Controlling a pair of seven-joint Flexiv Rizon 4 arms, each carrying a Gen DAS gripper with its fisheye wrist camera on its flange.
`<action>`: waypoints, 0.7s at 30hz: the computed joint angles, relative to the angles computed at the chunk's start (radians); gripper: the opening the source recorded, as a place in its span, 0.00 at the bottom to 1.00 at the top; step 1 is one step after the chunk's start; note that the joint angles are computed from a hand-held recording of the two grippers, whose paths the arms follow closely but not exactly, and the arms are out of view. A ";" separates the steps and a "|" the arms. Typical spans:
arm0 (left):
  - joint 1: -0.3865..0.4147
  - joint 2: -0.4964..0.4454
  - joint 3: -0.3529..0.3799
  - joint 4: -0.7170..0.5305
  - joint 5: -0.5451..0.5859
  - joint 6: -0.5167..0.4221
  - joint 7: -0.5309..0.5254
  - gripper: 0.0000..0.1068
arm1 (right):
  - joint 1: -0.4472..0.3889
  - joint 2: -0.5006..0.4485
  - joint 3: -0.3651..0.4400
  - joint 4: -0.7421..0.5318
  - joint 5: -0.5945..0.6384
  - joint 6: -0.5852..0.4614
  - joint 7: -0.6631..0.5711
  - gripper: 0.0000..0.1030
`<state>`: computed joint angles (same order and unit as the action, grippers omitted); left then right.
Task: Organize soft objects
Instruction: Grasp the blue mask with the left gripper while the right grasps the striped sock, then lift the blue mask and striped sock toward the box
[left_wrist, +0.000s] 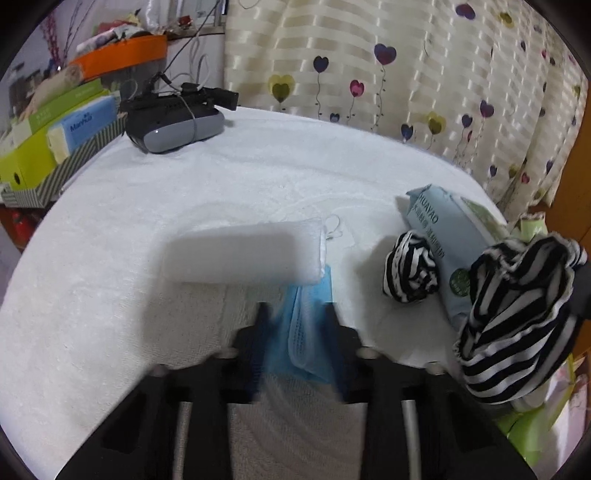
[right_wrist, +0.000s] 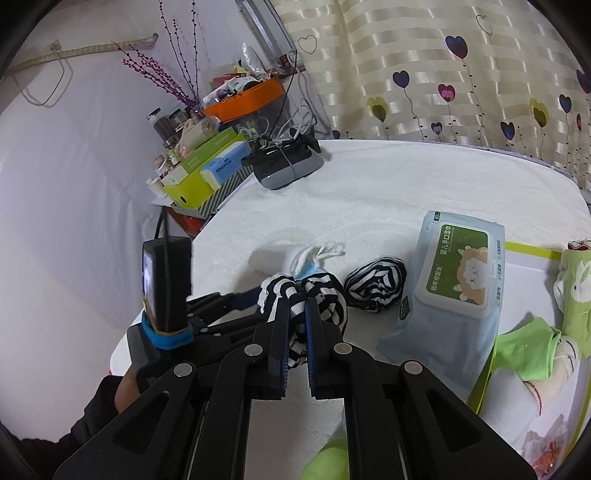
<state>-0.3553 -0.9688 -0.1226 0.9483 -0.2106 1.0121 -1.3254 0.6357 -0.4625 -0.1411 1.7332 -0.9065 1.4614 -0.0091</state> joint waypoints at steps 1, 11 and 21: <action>0.005 0.008 -0.009 0.014 -0.003 0.004 0.010 0.10 | -0.001 -0.001 0.000 -0.002 0.000 -0.002 -0.002 0.08; 0.097 0.184 -0.162 0.349 -0.130 0.193 0.171 0.04 | 0.030 0.036 -0.055 0.036 -0.165 0.031 0.157 0.08; 0.231 0.347 -0.358 0.654 -0.310 0.418 0.334 0.04 | -0.009 0.084 -0.006 0.051 -0.408 0.008 0.348 0.08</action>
